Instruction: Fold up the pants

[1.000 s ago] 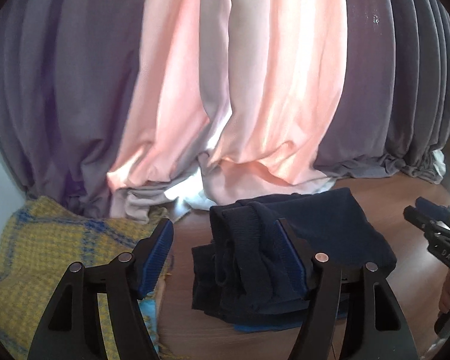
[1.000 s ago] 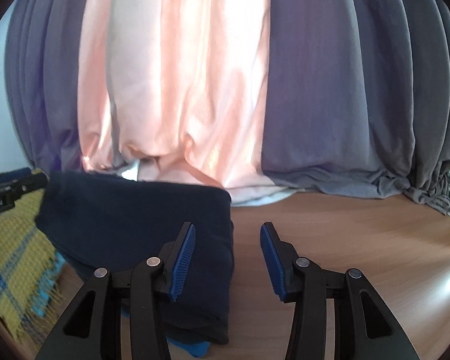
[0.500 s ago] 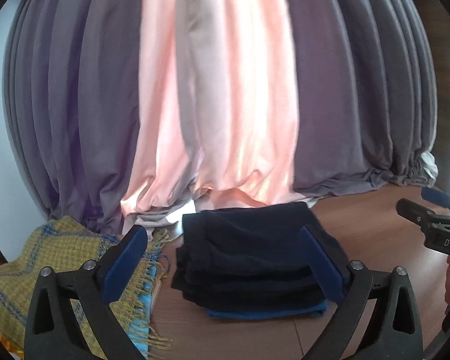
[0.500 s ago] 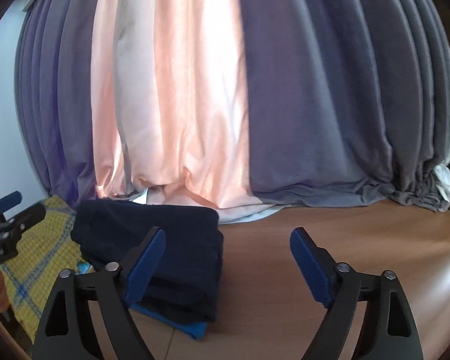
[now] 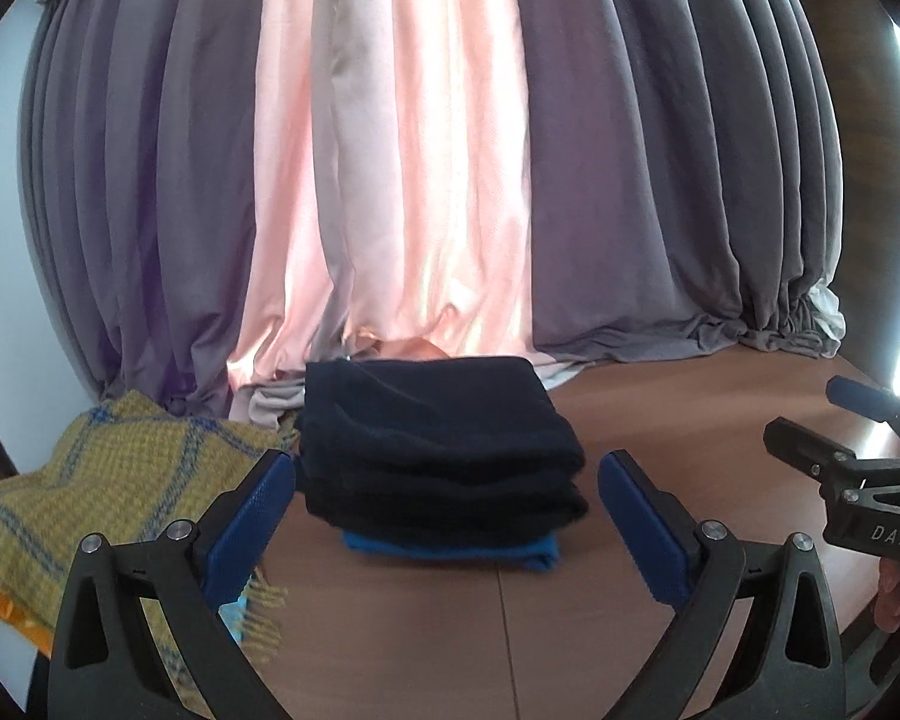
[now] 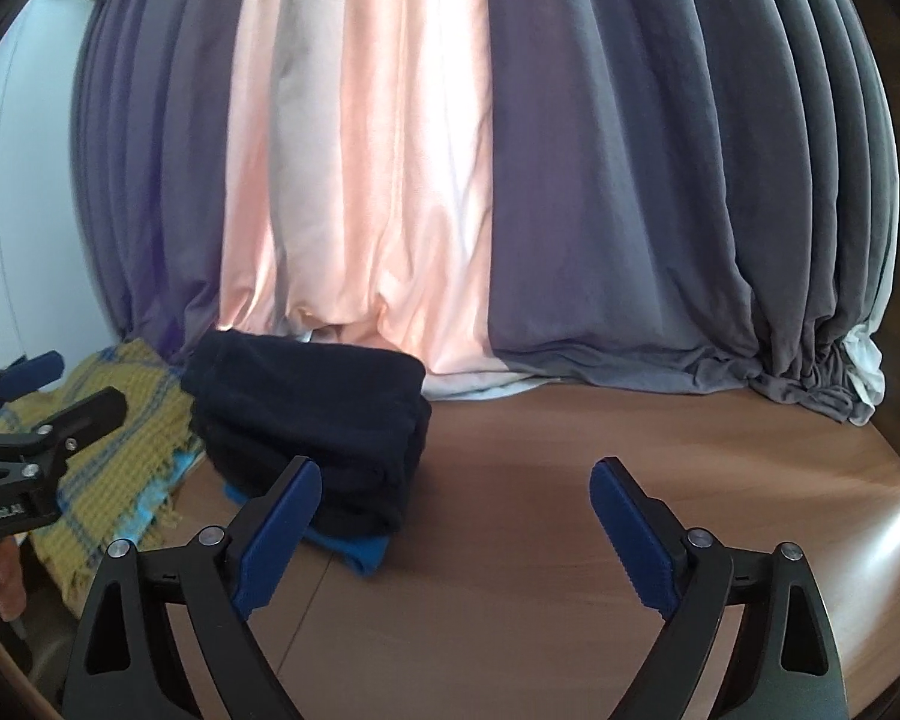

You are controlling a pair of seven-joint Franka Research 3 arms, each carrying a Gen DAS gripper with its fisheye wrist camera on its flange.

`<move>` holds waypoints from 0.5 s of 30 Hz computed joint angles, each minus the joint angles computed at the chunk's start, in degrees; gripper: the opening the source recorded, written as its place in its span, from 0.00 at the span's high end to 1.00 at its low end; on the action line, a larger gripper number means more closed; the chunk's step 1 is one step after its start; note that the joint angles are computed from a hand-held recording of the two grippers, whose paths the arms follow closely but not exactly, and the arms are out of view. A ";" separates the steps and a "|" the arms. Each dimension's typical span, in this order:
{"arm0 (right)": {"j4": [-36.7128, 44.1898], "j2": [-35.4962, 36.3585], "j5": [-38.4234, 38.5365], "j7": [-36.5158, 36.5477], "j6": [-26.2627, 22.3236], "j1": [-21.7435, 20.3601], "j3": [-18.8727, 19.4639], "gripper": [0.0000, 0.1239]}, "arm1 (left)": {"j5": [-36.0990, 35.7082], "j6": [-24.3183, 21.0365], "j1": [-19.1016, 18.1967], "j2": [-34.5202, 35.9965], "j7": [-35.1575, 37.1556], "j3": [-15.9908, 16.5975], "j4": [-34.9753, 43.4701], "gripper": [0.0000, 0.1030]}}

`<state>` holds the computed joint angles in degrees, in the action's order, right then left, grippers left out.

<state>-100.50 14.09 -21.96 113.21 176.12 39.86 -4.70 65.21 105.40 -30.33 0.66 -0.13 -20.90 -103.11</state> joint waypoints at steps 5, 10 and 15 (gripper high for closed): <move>-6.33 -4.91 5.35 -6.47 1.67 -4.79 4.68 0.26 | -0.21 -4.41 -2.71 2.44 -2.49 -1.20 3.13 0.00; -12.81 -9.84 9.79 -10.77 3.67 -8.05 7.60 0.26 | -0.62 -7.85 -6.02 4.68 -3.95 -1.40 5.97 0.00; -18.66 -14.43 16.52 -16.85 5.07 -11.63 11.10 0.26 | -0.27 -11.11 -9.48 7.35 -4.38 -1.17 9.42 0.00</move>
<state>-119.17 -0.34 -5.45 96.37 181.19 28.23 6.40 64.93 94.29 -39.81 8.00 -4.52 -22.07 -93.69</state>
